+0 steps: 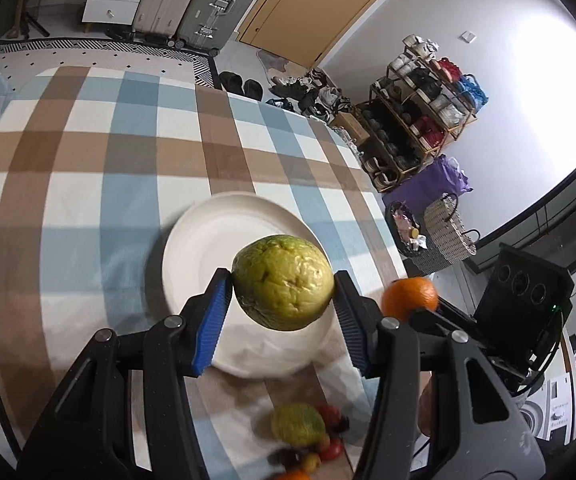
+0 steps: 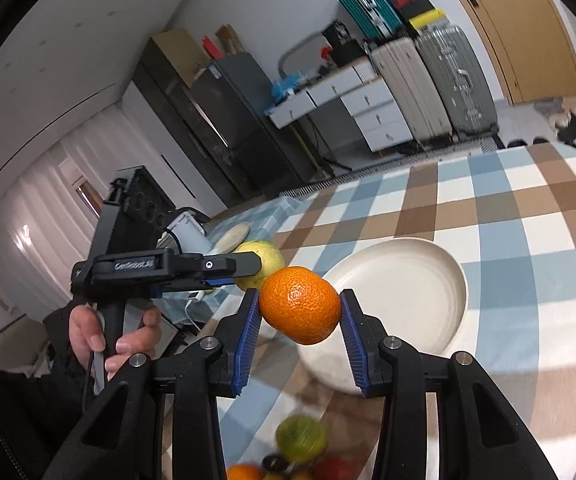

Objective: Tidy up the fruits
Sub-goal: 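Carry both fruits over the cream plate and open both grippers, then withdraw both grippers from the plate back toward the fruit cluster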

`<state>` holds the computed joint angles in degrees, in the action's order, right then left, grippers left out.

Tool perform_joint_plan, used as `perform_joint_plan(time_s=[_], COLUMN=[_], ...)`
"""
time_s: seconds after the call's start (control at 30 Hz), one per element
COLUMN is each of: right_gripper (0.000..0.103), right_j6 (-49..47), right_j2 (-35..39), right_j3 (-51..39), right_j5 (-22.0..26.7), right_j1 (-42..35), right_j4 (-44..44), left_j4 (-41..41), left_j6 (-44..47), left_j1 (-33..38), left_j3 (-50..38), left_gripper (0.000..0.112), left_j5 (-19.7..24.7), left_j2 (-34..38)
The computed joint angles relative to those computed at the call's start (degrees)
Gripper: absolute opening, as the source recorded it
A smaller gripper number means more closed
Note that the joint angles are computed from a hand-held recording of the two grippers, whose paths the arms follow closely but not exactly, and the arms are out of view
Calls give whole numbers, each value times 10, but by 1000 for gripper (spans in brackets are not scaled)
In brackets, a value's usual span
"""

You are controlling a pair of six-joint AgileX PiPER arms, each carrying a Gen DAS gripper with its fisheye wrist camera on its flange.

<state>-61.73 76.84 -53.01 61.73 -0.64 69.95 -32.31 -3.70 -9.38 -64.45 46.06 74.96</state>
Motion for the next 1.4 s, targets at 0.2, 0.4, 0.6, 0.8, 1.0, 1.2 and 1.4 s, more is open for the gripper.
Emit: perform_joint_plan(time_s=[0.2, 0.4, 0.6, 0.8, 1.0, 1.2, 1.4], right_gripper=[40, 41, 41, 41, 41, 60, 80], right_j6=[22, 44, 47, 59, 85, 91, 75], right_j2=[120, 217, 264, 286, 290, 272, 200], right_j3=[-96, -165, -190, -206, -213, -205, -151], right_j5=[-45, -92, -116, -130, -141, -155, -164], right_j1=[51, 89, 99, 103, 109, 114, 89], right_j4=[-27, -67, -82, -100, -119, -121, -104], left_j4=[-45, -43, -34, -28, -11, -21, 55], left_j6=[54, 70, 66, 62, 28, 34, -26], left_j1=[25, 19, -1, -8, -12, -11, -40], left_j3=[-71, -130, -141, -154, -162, -166, -130], left_gripper=[49, 49, 49, 49, 50, 59, 75], left_j5=[1, -4, -23, -33, -36, -26, -33], left_j2=[124, 215, 258, 284, 295, 283, 199])
